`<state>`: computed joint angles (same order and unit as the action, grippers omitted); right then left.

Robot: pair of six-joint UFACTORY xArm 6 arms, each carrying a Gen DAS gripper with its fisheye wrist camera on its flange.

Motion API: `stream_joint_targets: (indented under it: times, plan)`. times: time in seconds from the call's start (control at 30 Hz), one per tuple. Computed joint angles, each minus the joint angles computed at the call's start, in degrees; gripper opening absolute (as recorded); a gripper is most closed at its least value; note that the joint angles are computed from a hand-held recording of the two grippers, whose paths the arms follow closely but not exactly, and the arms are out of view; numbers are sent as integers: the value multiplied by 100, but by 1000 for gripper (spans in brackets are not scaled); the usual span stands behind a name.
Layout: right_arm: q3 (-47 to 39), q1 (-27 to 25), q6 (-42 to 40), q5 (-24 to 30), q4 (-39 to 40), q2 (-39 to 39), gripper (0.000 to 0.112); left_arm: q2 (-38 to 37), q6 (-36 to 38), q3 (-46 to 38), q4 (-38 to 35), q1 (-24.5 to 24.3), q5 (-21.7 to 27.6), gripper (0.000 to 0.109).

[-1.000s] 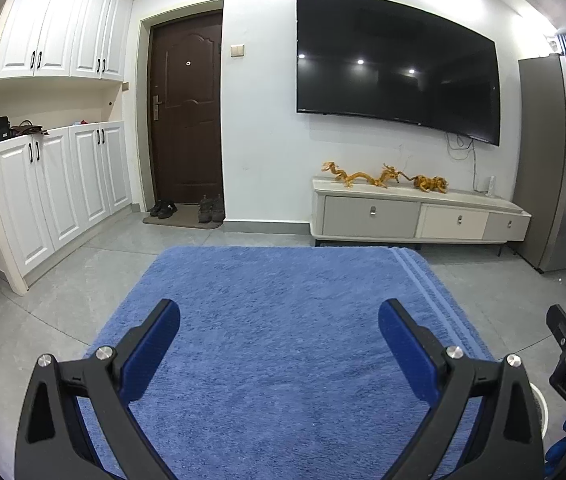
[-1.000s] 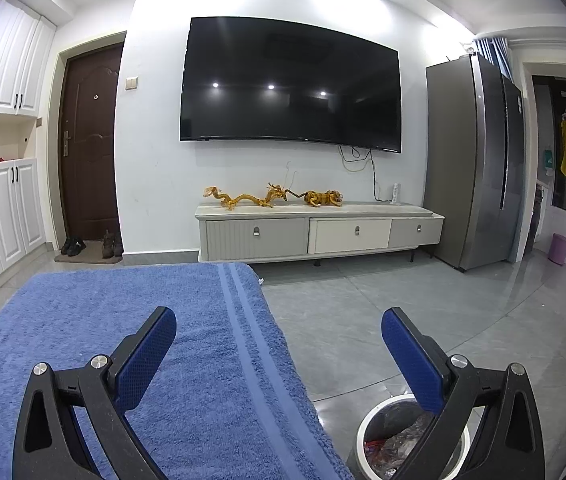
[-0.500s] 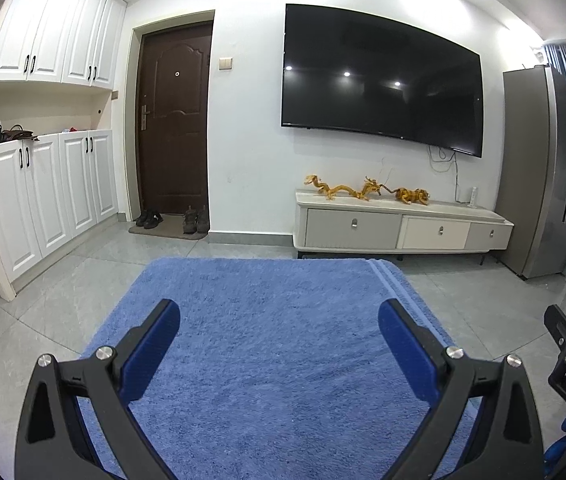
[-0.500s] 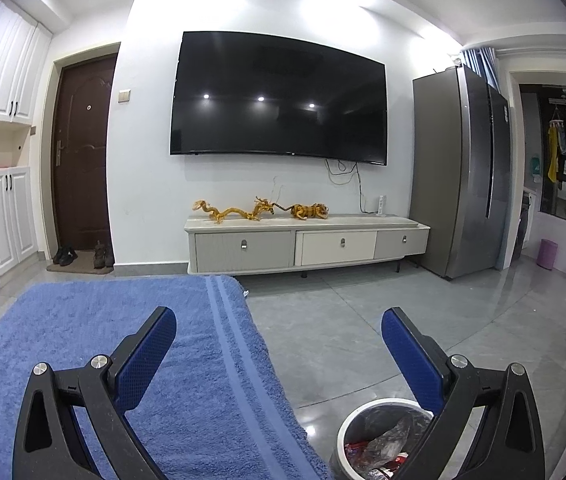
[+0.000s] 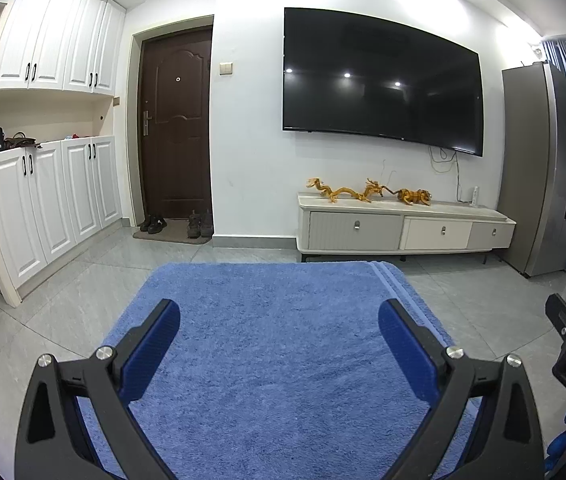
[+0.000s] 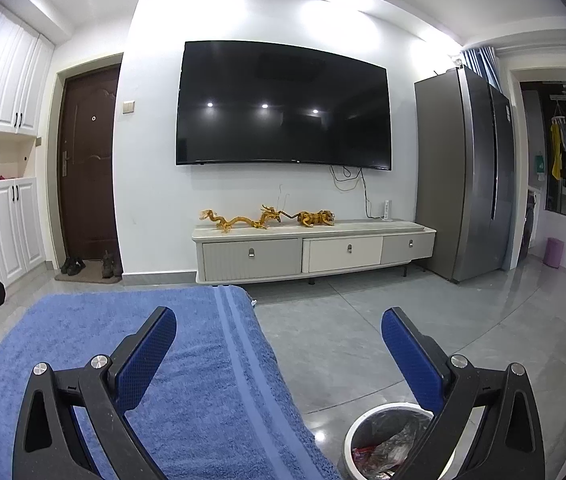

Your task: Collect trash

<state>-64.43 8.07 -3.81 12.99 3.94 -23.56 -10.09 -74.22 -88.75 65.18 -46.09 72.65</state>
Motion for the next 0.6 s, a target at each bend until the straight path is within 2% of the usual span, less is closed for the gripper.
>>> stream_joint_targets:
  times: [0.6]
  plan:
    - [-492, 111, 211, -20, -223, 392, 103, 154, 162, -300, -21, 173, -7, 100]
